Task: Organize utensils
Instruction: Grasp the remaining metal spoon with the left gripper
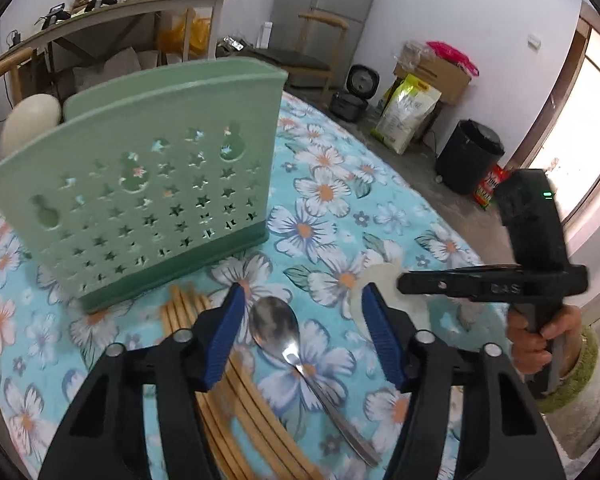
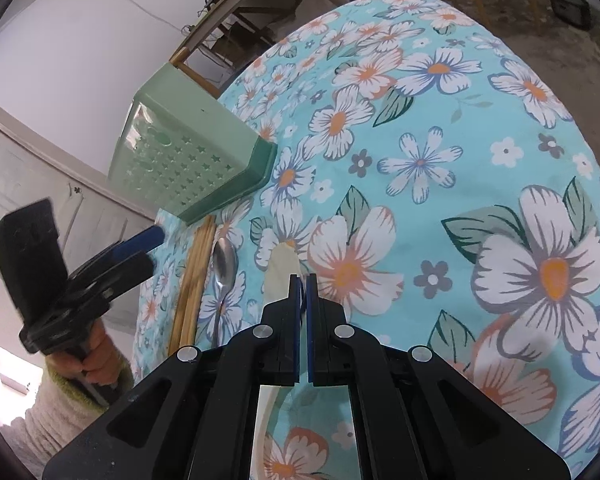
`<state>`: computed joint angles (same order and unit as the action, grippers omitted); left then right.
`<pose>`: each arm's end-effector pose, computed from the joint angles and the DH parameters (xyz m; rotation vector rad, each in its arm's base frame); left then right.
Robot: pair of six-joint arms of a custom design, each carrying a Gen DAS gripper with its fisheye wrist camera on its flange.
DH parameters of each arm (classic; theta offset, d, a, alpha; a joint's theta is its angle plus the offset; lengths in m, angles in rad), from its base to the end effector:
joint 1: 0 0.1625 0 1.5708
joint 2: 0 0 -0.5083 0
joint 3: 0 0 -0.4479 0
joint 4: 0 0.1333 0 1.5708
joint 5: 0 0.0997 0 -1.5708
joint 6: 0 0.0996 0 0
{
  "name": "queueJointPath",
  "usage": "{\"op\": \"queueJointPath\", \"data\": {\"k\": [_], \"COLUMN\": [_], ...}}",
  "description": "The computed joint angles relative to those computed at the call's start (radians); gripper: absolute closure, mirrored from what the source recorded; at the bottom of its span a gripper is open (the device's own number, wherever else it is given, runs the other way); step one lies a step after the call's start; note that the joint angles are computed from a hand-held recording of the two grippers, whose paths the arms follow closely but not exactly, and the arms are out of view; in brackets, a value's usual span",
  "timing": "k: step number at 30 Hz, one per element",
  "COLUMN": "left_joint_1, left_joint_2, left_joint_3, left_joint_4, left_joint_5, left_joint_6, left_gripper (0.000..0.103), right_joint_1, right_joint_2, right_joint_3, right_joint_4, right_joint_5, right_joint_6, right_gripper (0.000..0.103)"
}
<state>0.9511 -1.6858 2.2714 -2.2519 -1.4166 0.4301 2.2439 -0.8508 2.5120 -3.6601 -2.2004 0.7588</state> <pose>-0.1250 -0.4311 0.3314 1.4902 2.5954 -0.1643 0.3195 -0.2810 0.0667 -0.3127 -2.7427 1.0401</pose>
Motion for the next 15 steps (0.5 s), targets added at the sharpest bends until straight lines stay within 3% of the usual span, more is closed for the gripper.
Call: {"op": "queueJointPath", "data": {"k": [4, 9, 13, 15], "left_joint_1": [0.009, 0.029, 0.025, 0.032], "left_joint_2": [0.05, 0.106, 0.132, 0.136], "left_joint_3": [0.001, -0.026, -0.024, -0.026], "left_joint_4": [-0.038, 0.013, 0.025, 0.032], "left_joint_5": [0.033, 0.036, 0.109, 0.104], "left_joint_6": [0.008, -0.028, -0.067, -0.073], "left_gripper": [0.053, 0.055, 0.056, 0.056], "right_joint_1": [-0.005, -0.018, -0.026, -0.029], "right_joint_2": [0.003, 0.005, 0.007, 0.008], "right_joint_3": [0.005, 0.023, 0.032, 0.034], "right_joint_4": [-0.017, -0.046, -0.07, -0.076], "right_joint_5": [0.008, 0.021, 0.031, 0.034], "right_joint_6": [-0.01, -0.019, -0.026, -0.03], "right_gripper": [0.102, 0.102, 0.102, 0.102]}}
